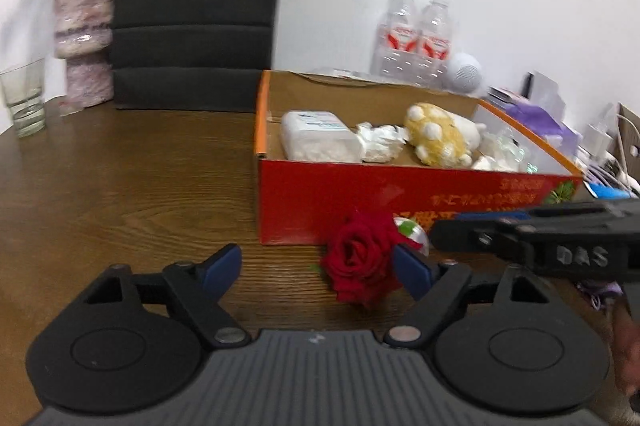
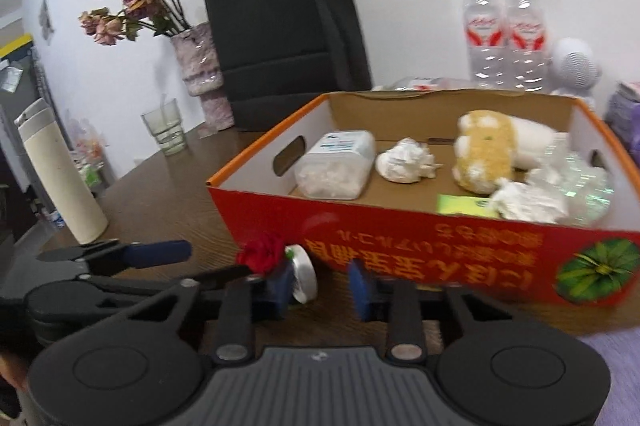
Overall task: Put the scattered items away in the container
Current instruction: 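Grasp the red rose beside the box with the left gripper, then lift the red rose with the left gripper toward the box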
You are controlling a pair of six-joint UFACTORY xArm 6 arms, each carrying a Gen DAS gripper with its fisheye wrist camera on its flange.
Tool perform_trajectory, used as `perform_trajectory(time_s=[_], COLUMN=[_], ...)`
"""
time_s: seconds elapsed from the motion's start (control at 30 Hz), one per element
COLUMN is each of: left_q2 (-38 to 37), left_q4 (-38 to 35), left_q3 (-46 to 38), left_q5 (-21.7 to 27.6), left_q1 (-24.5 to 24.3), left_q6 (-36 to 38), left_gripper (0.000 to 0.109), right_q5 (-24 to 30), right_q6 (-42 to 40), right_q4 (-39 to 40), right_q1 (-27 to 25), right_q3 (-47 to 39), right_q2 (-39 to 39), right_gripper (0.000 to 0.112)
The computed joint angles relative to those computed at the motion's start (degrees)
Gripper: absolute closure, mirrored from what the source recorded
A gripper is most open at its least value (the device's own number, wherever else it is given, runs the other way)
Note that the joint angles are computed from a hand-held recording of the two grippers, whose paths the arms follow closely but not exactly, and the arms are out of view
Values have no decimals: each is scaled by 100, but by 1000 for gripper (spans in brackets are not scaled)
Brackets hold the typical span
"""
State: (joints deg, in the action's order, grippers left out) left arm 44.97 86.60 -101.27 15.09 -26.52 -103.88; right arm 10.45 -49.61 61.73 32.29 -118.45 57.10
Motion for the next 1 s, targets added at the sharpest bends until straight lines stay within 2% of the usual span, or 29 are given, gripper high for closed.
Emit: perform_trajectory(time_s=[0.07,0.17,0.2,0.23,0.3,0.33,0.4,0.53,0.73,0.8,0.87,0.9,1.0], left_q2=[93,273,356,426,531,571,597,523,260,121,-23,-74,-264], left_q4=[178,319,223,-8,-501,-727,-706,-417,384,567,752,1046,1704], left_q3=[-107,-344,-448,-529,-635,-658,-665,-563,-293,-115,99,159,374], left_q5=[-323,-410,-461,-515,-640,-757,-951,-1051,-1107,-894,-659,-718,-783], left_q1=[54,50,62,80,119,151,201,223,184,106,38,49,7], left_q6=[73,286,425,649,1060,1251,1238,986,34,-301,-718,-1139,-1943], left_gripper=[24,24,28,36,45,49,55,58,60,61,62,62,62], right_q5=[214,614,625,641,728,759,827,1240,965,633,135,137,786], right_q6=[238,165,201,214,224,307,357,255,-540,-808,-889,-1105,-1842], right_q4=[-189,52,24,23,118,92,111,594,1432,1676,1726,2009,2738], right_q1=[-63,-147,-150,-154,-176,-185,-205,-341,-233,-122,5,2,-128], right_q3=[-273,-618,-689,-729,-792,-819,-845,-821,22,364,683,810,1196], right_q2=[178,376,428,456,487,507,523,489,-77,-311,-504,-602,-898], right_gripper=[94,94,95,95,103,103,104,105,106,112,112,112,111])
